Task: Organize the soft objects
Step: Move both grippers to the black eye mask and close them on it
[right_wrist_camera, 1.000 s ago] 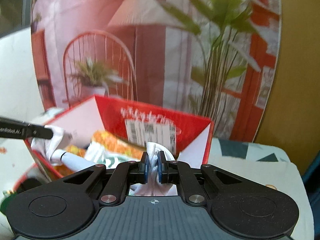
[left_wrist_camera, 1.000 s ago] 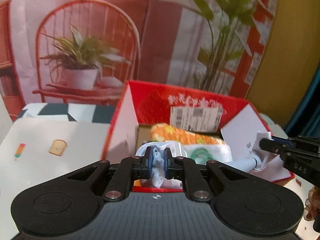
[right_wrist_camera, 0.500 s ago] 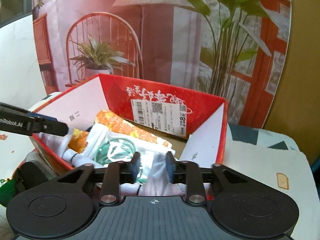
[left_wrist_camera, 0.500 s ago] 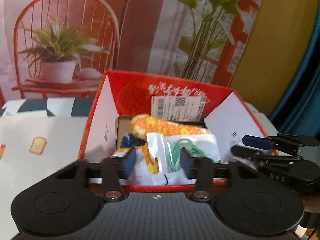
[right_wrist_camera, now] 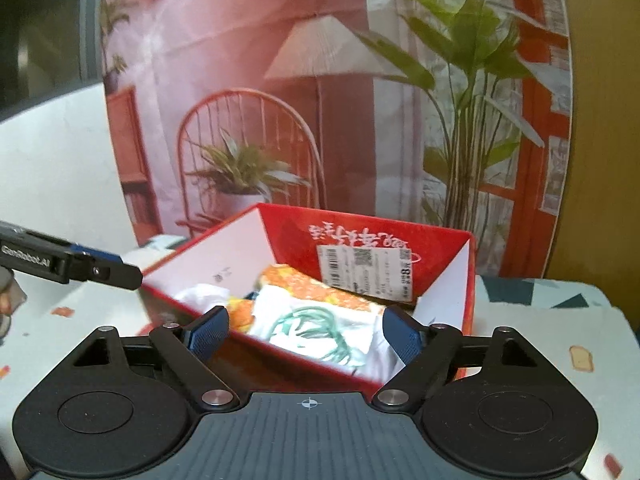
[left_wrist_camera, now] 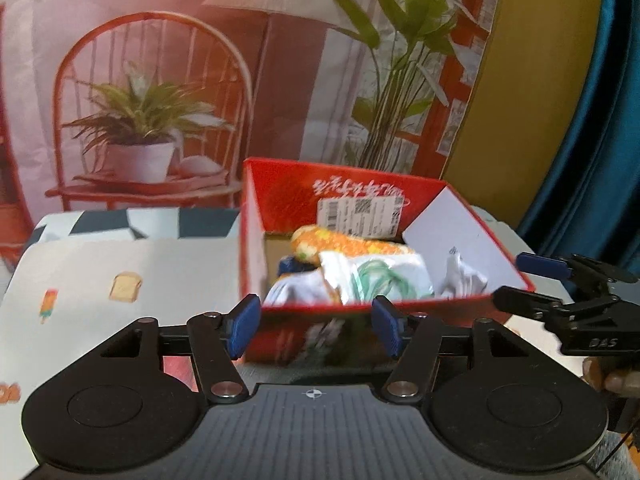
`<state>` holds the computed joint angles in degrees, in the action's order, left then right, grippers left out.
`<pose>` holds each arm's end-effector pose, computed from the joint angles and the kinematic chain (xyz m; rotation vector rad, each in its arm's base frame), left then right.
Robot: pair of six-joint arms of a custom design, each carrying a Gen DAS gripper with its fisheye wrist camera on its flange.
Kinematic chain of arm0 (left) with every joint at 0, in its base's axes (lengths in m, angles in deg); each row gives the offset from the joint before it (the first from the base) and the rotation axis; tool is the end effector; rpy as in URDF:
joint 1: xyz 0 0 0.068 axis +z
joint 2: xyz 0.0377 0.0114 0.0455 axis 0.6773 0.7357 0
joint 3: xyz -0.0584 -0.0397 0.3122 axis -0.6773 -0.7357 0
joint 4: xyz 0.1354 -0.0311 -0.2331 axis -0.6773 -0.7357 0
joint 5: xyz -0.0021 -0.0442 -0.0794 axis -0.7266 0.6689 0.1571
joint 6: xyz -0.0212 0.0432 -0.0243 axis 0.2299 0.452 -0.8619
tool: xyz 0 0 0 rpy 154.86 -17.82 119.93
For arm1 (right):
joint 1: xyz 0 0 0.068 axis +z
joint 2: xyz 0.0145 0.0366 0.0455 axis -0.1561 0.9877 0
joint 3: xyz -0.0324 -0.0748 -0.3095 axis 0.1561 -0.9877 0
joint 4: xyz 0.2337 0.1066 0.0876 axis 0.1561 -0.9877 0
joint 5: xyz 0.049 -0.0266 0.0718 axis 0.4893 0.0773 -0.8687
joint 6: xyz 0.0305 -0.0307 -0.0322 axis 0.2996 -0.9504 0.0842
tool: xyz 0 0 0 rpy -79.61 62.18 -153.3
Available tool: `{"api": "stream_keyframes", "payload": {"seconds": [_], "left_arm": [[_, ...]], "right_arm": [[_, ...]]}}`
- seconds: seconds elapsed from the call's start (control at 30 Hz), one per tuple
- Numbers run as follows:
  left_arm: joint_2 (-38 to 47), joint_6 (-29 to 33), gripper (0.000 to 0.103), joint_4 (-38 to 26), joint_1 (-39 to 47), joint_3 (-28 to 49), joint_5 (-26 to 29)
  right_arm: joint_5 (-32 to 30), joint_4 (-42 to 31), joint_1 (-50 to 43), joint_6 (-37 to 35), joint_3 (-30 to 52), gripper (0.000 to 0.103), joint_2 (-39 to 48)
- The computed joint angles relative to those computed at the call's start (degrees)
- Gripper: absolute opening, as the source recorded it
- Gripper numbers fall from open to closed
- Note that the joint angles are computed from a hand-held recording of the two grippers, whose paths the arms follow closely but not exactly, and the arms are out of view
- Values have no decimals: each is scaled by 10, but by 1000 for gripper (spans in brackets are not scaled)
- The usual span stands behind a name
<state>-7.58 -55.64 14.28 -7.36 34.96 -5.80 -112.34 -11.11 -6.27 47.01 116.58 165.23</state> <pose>0.1994 -0.2057 0.2615 -0.0467 2.1572 -0.1579 0.3015 0.0332 0.2438 -0.5523 1.9705 0.5084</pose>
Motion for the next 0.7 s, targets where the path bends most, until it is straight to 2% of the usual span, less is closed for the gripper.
{"api": "stream_keyframes", "payload": {"seconds": [0.13, 0.27, 0.4, 0.7], "left_arm": [[-15, -44, 64, 0, -15, -42, -3], [8, -78, 62, 19, -21, -66, 6], [39, -102, 62, 54, -18, -81, 25], [85, -112, 62, 77, 0, -87, 52]], "right_arm": [[-32, 27, -17, 5, -59, 77, -25], [-25, 43, -19, -2, -103, 75, -19], [-16, 73, -20, -4, -133, 69, 19], [14, 130, -11, 4, -144, 62, 103]]}}
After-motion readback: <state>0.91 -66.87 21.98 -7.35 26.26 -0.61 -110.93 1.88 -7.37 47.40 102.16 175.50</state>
